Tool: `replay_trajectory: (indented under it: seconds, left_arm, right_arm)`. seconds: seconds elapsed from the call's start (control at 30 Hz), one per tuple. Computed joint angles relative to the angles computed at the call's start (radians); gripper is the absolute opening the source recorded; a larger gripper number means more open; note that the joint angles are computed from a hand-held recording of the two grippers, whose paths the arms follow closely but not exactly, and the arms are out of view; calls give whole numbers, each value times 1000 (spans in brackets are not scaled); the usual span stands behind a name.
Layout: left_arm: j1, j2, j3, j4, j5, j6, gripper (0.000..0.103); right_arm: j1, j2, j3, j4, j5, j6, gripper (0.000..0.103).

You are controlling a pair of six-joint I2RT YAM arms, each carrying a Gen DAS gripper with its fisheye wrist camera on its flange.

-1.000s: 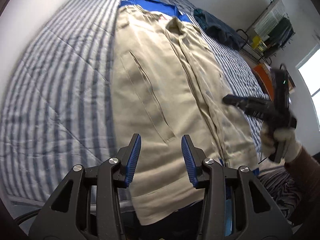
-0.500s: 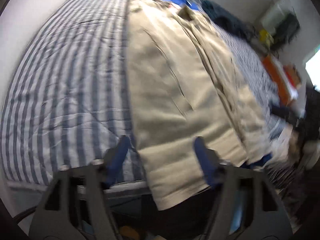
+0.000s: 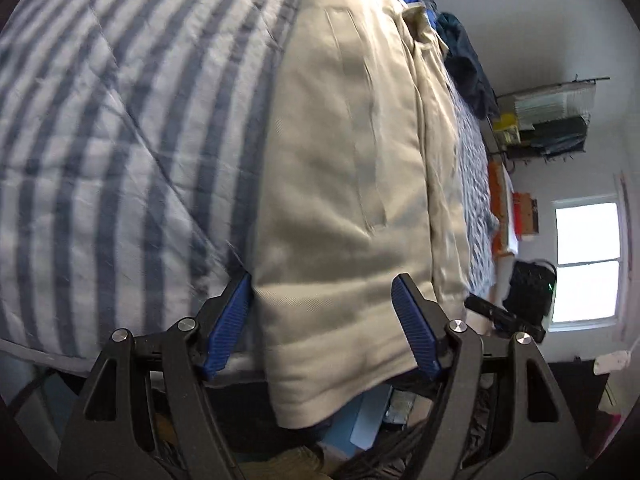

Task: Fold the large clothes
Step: 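Grasp the jacket hem with both tools, then lift the hem with both tools and fold it toward the collar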

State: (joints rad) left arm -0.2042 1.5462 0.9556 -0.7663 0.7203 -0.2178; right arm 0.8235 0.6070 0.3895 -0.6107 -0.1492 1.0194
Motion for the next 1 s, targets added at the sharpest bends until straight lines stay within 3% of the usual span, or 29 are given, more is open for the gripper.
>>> replay_trajectory:
  seconds: [0.1, 0.2, 0.3, 0.37, 0.47, 0.63, 0.83, 1.0]
  left_arm:
    - [-15, -12, -7, -21, 10, 36, 73]
    - [-46, -27, -22, -15, 15, 39, 73]
    - [-84, -43, -23, -20, -24, 35, 54]
    - [-100, -48, -19, -14, -50, 21, 32]
    - [-81, -88, -19, -27, -28, 9, 15]
    - [-97, -181, 12, -29, -16, -29, 11]
    - [-50, -205, 63, -1, 43, -116, 10]
    - [-41, -166, 140, 40, 28, -192, 10]
  right_arm:
    - [-37, 2, -53, 109, -89, 10, 54]
    - [-24, 38, -85, 207, -96, 29, 55]
    - [-11, 98, -77, 273, -101, 37, 55]
    - [-1, 134, -61, 282, -98, 26, 41]
    - [-6, 160, -68, 340, -103, 49, 23]
    - [-31, 117, -58, 365, -105, 37, 17]
    - [-60, 117, -19, 391, -82, 65, 15]
    - [-157, 97, 34, 354, -100, 45, 14]
